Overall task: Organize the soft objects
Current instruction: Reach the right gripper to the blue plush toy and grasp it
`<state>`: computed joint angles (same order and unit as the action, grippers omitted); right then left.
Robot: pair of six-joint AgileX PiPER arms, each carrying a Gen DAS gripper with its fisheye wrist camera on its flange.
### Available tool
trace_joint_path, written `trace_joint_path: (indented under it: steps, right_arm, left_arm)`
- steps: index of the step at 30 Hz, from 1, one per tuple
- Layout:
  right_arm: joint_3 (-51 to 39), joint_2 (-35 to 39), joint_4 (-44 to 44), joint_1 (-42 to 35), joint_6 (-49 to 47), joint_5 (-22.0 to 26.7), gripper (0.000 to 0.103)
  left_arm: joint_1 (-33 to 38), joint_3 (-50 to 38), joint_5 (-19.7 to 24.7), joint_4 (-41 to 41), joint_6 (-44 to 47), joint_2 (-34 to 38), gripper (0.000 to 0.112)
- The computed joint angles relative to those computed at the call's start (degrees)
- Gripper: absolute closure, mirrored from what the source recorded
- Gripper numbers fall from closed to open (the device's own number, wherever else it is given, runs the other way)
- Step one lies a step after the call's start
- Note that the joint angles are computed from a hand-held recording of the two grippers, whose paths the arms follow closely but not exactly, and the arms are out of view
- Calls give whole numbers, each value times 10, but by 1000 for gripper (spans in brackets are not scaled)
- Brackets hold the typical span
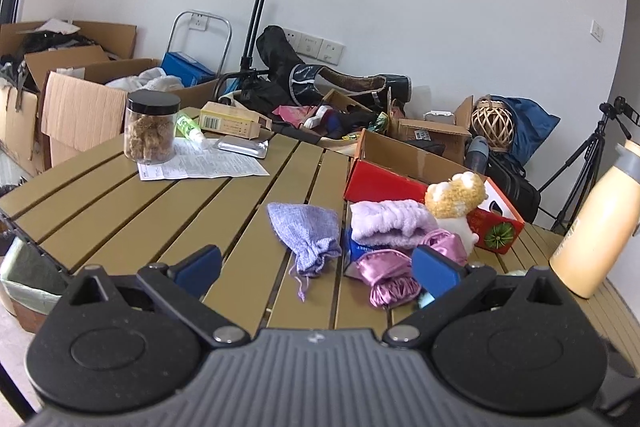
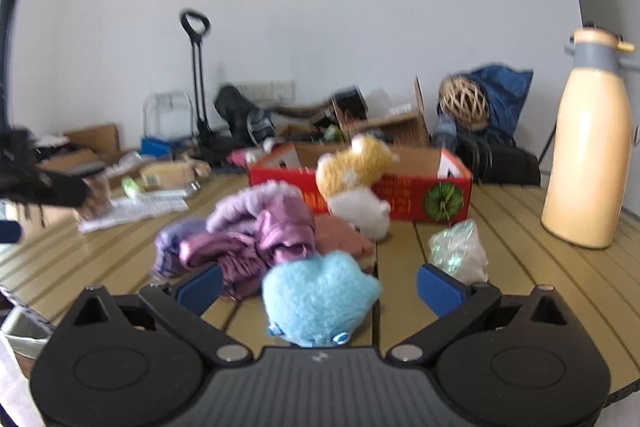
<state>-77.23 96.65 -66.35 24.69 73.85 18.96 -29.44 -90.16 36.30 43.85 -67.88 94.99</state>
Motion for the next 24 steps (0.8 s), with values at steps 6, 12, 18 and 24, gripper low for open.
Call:
trace_joint_path:
  steps: [6,12,18,24]
  right_arm:
    - [-79,81,153,-17,-131,0,0]
    - [-123,127,139,-15,-131,12,2]
    - [-116,132,82,-12,-78,10,15]
    - [-110,128,57,-3,-60,32,23]
  left_arm:
    - [39,-65,-8,-68,82,47,9]
    - [59,-86,-19,-115,141,77,9]
    - [59,-72,-25,-109,151,78,9]
    - [53,-47,-39,-88,148,65,9]
